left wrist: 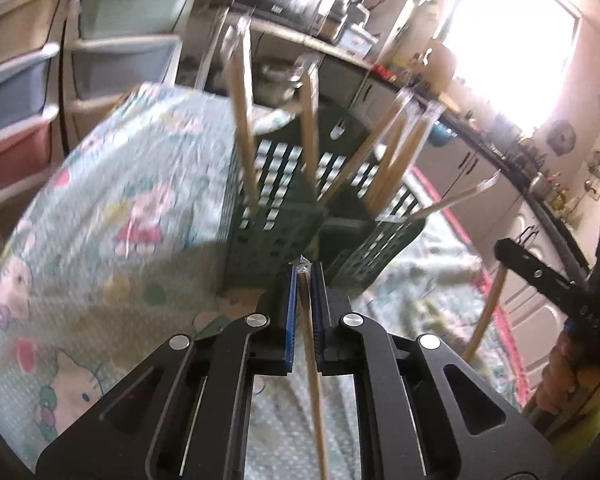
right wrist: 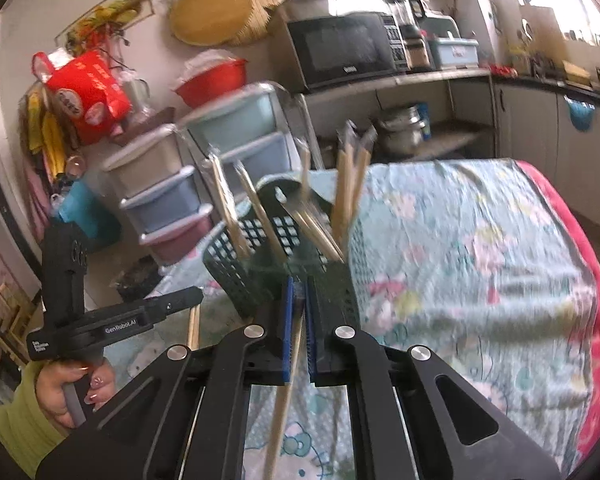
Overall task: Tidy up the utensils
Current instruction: 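Lift chopsticks above the caddy with the left gripper while the right lifts its chopsticks, then lower chopsticks into the caddy and open the left gripper while the right does likewise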
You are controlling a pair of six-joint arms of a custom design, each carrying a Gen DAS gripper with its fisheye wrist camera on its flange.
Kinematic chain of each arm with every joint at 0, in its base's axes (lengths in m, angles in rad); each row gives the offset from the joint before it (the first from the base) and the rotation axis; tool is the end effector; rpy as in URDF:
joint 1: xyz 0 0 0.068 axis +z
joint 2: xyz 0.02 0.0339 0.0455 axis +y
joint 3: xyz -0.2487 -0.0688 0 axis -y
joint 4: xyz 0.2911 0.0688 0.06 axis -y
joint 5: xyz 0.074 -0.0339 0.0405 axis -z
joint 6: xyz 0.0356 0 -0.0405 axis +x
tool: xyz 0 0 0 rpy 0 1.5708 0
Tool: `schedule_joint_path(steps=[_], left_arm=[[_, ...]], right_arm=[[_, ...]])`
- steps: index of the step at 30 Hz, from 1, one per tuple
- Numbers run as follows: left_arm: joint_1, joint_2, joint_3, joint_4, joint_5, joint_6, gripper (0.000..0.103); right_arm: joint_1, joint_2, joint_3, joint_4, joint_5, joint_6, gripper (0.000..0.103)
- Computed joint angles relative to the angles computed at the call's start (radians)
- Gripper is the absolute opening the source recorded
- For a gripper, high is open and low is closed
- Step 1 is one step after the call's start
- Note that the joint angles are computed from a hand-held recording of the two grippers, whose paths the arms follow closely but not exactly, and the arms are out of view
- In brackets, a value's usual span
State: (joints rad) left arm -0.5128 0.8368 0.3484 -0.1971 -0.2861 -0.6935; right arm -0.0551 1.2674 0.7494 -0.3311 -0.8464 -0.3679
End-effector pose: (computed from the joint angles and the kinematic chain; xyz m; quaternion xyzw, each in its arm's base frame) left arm 0.1987 -0.1003 0.1461 -0.1415 0.8852 -0.1344 0.4222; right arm 0.2938 0.0105 0.1856 -0.2761 0.8201 0.3081 0.3954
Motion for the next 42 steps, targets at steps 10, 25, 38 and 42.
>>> schedule_joint_path(steps=[10,25,38,42], left_arm=[[-0.056,-0.090,0.098,-0.066,-0.081,0.088,0.004],[-0.074,-0.080,0.238,-0.055,-0.131,0.221,0.004],[-0.061,-0.037,0.346,-0.058,-0.167,0.299,0.004],[-0.042,-0.026,0.371,-0.053,-0.169,0.321,0.004]], right_arm=[[0.019,-0.100,0.010,-0.002,-0.046,0.022,0.005],[0.064,-0.166,0.048,0.084,-0.070,0.125,0.005],[0.096,-0.139,0.115,0.149,-0.063,0.202,0.005],[0.114,-0.131,0.138,0.178,-0.050,0.229,0.005]])
